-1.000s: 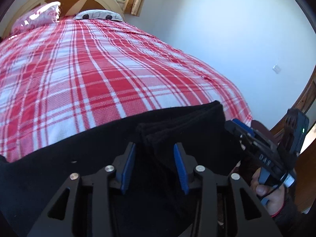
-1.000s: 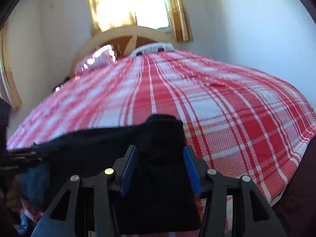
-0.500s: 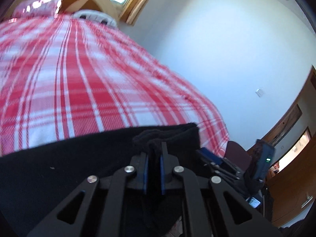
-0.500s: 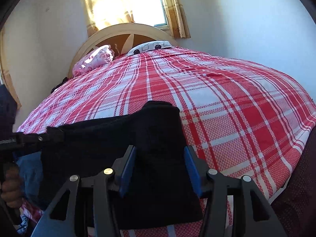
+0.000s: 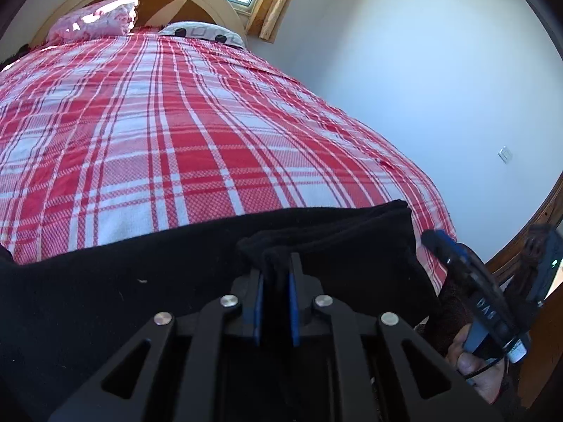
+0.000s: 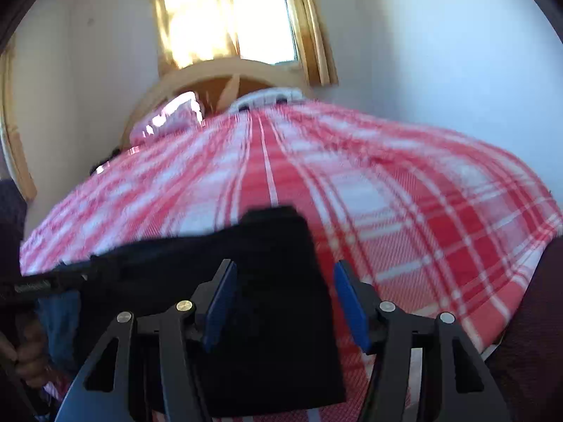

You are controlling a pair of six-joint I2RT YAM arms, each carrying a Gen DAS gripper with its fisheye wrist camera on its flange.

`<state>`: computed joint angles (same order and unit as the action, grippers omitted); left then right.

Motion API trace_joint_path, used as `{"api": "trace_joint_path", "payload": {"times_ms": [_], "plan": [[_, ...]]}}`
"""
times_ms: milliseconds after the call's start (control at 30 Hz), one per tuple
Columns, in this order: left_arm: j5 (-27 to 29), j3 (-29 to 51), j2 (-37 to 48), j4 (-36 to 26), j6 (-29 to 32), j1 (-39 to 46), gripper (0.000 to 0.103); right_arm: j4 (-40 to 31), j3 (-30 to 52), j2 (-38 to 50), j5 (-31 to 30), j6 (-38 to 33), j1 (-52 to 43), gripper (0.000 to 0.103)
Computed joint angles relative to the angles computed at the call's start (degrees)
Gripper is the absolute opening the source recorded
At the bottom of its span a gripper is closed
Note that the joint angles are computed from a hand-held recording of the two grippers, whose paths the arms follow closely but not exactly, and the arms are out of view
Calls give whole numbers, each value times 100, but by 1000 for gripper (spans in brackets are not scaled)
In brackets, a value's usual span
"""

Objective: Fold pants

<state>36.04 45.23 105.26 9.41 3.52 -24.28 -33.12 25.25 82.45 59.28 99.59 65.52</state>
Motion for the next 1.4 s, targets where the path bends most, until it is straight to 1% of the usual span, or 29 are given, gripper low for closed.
{"api": "trace_joint_path", "payload": {"times_ms": [33,67,100,133,167,200,233,267,300,333,400,467,533,567,600,633,667,700,767,833,900,967,1033,1100,1167,1200,1267,1333,1400], "plan": [[-114,-48,-19,55,-35,-65,14,-294,157,31,189,69,70,59],[-246,-40,-9,61,-62,-135,14,-286,222,-28,277,-205,10,55],[-352,-64,-4,91,-72,-168,16,104,174,-174,271,-868,-185,48],[-393,-113,-20,182,-100,-159,19,815,7,-370,123,-1733,-502,30],[-422,-116,-24,189,-101,-148,21,1567,-202,-494,-90,-2438,-820,25],[-447,-58,9,131,-82,-134,23,2546,-496,-509,-403,-3103,-1228,25],[-587,-23,-41,4,-51,-115,30,3215,-681,-411,-814,-3527,-1644,25],[-646,-14,-47,-1,-30,-80,38,3916,-855,-148,-1329,-3775,-2085,24],[-609,-27,-96,-21,7,-11,39,4447,-1075,-162,-1499,-3944,-2239,24],[-584,-41,-169,-78,68,76,40,4704,-1243,-284,-1508,-3901,-2259,24],[-646,-156,-384,-101,235,261,48,4401,-1220,-583,-1642,-3821,-2302,24],[-670,-281,-587,-131,473,546,59,3874,-1097,-823,-1534,-3633,-2132,25],[-436,-446,-747,-105,742,1036,60,3230,-1016,-1206,-908,-2934,-1481,26],[-353,-522,-819,-111,842,1280,63,3110,-1003,-1310,-592,-2759,-1126,28],[-270,-594,-877,-128,962,1604,65,2697,-800,-1198,-229,-2405,-694,29],[-232,-653,-883,-86,1047,1904,67,2132,-465,-912,72,-1956,-304,35],[-234,-695,-894,-39,1115,2182,67,1800,-173,-598,246,-1621,-17,42],[-289,-728,-897,24,1220,2542,67,1901,-18,-373,274,-1612,105,44],[-372,-685,-827,67,1392,3204,67,2615,122,-26,106,-1885,255,46],[-470,-548,-670,166,1398,3860,69,3726,257,388,-231,-2545,246,46],[-649,-385,-374,380,1276,4365,71,4558,542,882,-495,-3272,208,46],[-879,-221,-67,582,1030,4786,71,5076,835,1316,-800,-3645,136,46],[-758,-72,236,625,704,5111,71,5457,1152,1754,-1266,-3804,65,46],[-526,83,606,599,308,5301,71,5495,1505,2105,-1586,-3883,50,46],[-533,187,947,525,116,5220,69,5509,1720,2307,-1800,-4024,23,46],[-674,187,1093,624,69,5125,69,5434,1861,2395,-1872,-4071,32,46],[-1010,-156,1071,1266,12,4903,69,5280,1991,2436,-1871,-4108,78,46],[-1184,-246,1114,1482,37,4791,69,5164,1980,2375,-1827,-4108,85,46],[-1128,-295,1095,1531,30,4835,68,5067,1938,2318,-1732,-3969,130,46]]}}
